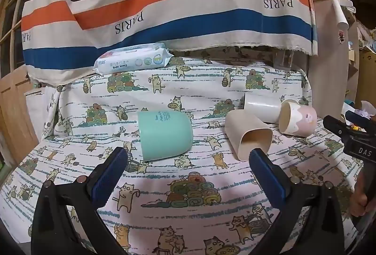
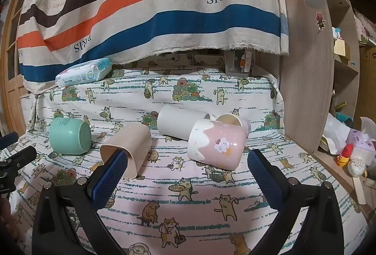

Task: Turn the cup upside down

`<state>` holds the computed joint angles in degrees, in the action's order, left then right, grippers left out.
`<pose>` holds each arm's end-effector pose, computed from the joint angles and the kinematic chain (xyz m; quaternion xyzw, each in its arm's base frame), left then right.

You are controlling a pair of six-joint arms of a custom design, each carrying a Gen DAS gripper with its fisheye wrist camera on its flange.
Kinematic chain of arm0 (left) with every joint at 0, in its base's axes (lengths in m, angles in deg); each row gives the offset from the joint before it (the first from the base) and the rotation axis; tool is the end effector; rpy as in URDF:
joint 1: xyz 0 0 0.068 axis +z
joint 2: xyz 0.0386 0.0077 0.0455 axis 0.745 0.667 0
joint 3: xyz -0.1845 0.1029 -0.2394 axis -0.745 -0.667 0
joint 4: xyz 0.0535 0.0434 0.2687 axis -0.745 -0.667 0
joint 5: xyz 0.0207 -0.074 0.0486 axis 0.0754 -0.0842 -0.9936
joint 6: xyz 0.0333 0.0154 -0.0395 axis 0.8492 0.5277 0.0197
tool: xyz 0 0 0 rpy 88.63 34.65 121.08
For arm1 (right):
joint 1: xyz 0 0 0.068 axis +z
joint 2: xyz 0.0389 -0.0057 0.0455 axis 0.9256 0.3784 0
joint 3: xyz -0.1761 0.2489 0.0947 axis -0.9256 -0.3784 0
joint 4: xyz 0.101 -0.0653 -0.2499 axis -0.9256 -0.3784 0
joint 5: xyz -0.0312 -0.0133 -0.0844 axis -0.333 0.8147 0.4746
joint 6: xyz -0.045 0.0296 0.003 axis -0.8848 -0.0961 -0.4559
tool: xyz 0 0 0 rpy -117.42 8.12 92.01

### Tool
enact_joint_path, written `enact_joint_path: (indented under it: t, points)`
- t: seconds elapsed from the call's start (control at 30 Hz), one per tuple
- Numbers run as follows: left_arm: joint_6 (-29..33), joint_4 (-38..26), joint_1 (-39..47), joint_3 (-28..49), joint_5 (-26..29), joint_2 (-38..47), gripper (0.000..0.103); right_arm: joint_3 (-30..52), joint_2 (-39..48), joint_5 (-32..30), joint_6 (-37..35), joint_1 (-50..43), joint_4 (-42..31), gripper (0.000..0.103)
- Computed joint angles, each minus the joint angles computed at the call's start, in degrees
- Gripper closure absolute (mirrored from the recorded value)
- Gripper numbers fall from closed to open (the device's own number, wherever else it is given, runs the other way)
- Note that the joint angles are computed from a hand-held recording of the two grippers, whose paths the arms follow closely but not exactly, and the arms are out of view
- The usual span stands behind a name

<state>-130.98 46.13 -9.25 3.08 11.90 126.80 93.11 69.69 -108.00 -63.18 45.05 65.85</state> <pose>0.1344 -0.1490 0.1823 -0.1757 0.8037 0.1262 0.5543 0.2692 -0.0836 0.1875 -0.2049 0.7853 0.1573 0.5626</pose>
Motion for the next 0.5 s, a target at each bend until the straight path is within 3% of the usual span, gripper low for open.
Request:
enact_joint_path:
  t: [0.3, 0.43, 0.47, 0.5]
  points:
    - [-0.8, -0.5, 0.5, -0.5, -0.4, -0.7, 0.0, 0.1, 0.2, 0.0, 0.1, 0.0, 0.1, 0.0]
    - [2.2, 2.8, 1.6, -2.0, -0.2, -2.1, 0.0, -0.5, 0.1, -0.4, 0.1, -0.1, 1.5, 0.0]
    - [-2.6, -1.4, -0.4, -0.7, -1.1, -0.4, 0.0, -0.8, 0.1, -0.5, 0.1, -0.1, 2.4, 0.0]
    - [-3.3, -2.3, -0.7, -0.4, -1.4, -0.3, 0.0, -0.9, 0.2, -0.6, 0.1, -0.1, 2.8, 0.0]
